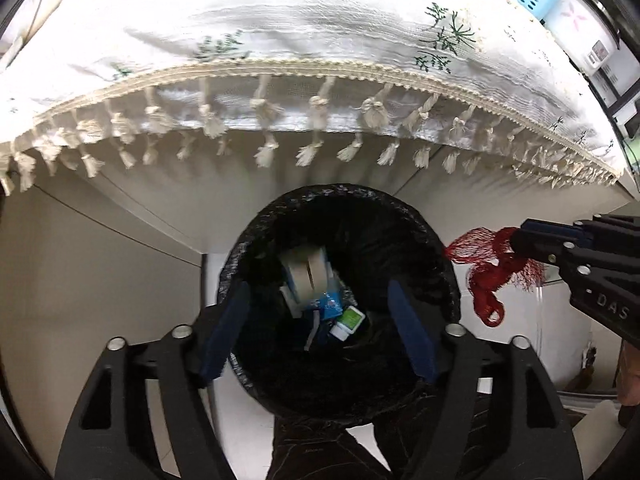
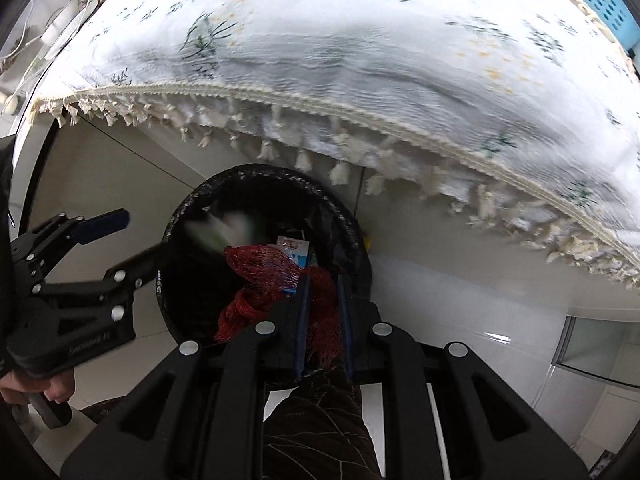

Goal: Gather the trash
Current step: 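Open both tools over the bin to drop the box and net, then raise both tools back up over the table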

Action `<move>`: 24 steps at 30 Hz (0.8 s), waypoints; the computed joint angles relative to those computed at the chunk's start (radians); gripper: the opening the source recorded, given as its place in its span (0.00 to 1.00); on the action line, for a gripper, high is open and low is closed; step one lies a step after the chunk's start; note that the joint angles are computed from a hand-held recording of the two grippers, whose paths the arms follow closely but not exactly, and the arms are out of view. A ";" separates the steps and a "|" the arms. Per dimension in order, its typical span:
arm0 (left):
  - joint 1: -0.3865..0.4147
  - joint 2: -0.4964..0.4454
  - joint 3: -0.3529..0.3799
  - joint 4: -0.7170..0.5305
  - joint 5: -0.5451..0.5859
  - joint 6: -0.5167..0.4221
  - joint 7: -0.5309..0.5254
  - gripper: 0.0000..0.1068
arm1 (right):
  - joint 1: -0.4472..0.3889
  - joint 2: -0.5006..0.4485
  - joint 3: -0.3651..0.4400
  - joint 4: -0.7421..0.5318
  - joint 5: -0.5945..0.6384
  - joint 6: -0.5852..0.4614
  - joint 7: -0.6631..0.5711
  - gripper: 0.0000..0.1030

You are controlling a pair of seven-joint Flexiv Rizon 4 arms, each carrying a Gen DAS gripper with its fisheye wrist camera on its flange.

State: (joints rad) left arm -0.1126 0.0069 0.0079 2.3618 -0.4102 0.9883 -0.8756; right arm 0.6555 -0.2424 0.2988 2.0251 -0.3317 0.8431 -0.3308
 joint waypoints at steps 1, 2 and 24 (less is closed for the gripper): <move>0.003 0.006 0.004 0.001 0.007 0.001 -0.002 0.73 | 0.000 -0.011 0.000 -0.007 0.001 0.004 -0.007 0.13; 0.006 0.012 0.008 0.003 0.008 0.001 -0.001 0.75 | 0.002 -0.024 0.000 -0.018 0.004 0.006 -0.016 0.13; 0.097 0.028 0.053 -0.003 0.099 0.008 -0.101 0.91 | 0.051 -0.153 -0.040 -0.135 -0.009 0.005 -0.078 0.41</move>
State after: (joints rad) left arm -0.0157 0.0345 0.0612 2.3587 -0.3115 0.9964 -0.9763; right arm 0.7062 -0.3952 0.2586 1.8904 -0.3406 0.8484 -0.4088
